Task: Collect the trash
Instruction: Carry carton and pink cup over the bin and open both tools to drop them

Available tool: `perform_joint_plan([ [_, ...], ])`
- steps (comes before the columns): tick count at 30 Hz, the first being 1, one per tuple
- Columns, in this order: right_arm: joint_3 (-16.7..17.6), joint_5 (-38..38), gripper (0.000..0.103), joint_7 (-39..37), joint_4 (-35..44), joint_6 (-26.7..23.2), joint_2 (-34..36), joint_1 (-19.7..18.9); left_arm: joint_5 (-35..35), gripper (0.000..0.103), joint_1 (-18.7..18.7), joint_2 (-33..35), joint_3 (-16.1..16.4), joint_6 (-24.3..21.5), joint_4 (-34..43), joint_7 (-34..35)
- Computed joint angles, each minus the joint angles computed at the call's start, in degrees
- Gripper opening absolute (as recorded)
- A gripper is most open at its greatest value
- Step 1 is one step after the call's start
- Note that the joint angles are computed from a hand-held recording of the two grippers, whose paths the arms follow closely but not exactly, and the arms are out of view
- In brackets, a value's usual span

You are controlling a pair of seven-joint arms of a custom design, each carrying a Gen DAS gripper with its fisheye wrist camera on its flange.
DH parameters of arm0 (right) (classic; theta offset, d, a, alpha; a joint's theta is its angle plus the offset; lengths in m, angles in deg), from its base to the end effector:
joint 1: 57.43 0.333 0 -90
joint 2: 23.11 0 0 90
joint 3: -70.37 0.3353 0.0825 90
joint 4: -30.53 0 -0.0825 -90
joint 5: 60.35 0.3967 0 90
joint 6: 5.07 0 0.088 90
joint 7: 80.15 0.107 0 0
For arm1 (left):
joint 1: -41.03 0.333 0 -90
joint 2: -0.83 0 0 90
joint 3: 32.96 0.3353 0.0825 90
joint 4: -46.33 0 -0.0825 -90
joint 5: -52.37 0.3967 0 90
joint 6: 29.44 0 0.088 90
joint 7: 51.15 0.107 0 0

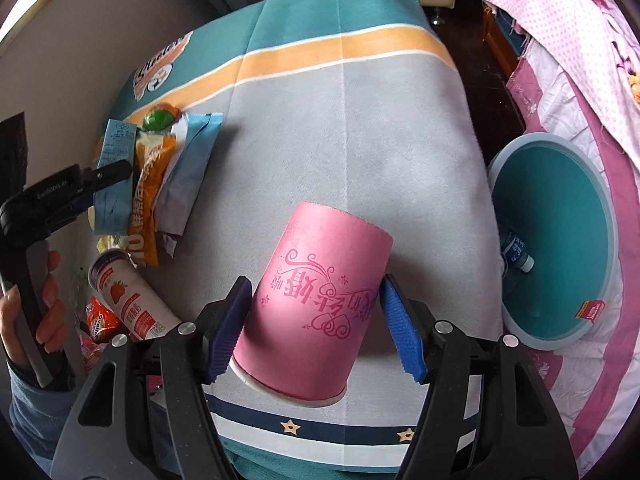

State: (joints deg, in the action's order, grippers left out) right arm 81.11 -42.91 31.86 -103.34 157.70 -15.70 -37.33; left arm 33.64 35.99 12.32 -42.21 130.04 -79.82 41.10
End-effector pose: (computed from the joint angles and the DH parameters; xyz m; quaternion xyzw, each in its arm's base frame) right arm 0.4865 0.2713 0.3290 -0.6476 0.7348 0.0199 0.2006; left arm 0.5812 -0.1310 0.3405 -0.6930 0.6892 -0.2077 0.0391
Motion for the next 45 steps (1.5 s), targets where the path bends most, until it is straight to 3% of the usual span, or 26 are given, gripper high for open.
perform_joint_plan([
  [7,-0.6,3.4,0.063,-1.7,-3.6,3.3,-3.6,-0.4,3.8,0.055,-1.7,-6.4,-0.1,6.2,-4.8,0.2],
  [10,-1.3,5.5,0.063,-2.7,-5.9,4.8,-5.7,-0.3,-1.7,0.055,-2.0,-7.7,-2.3,5.0,-4.7,6.8],
  [15,-4.5,7.6,0.063,-2.8,-11.9,8.0,-11.4,0.4,-5.1,0.055,-5.3,-7.4,-4.5,2.7,-3.4,12.1],
  [20,-8.4,4.2,0.063,1.2,-18.7,10.3,-17.8,0.2,-5.0,0.055,-9.3,-3.7,-6.5,1.0,0.2,12.4],
  [23,-9.9,0.3,0.063,4.7,-22.7,11.4,-21.7,-1.6,-4.6,0.055,-11.4,-0.7,-7.7,-0.5,3.0,12.3],
  [25,-8.6,-4.5,0.063,8.6,-25.2,11.4,-24.2,-5.7,-3.4,0.055,-13.2,1.3,-8.2,-0.8,4.8,11.7],
  [29,-11.8,-7.7,0.063,10.5,-28.8,12.5,-27.2,-7.0,1.5,0.055,-17.2,5.8,-8.1,-2.2,9.1,8.7],
  [36,-19.5,-11.0,0.063,11.0,-31.8,14.3,-27.9,-5.3,10.0,0.056,-23.0,13.7,-6.6,-6.1,17.3,2.9],
  [45,-27.5,-9.2,0.063,7.2,-32.0,15.9,-25.7,-0.6,15.2,0.056,-26.2,18.7,-5.3,-8.4,22.5,-0.8],
])
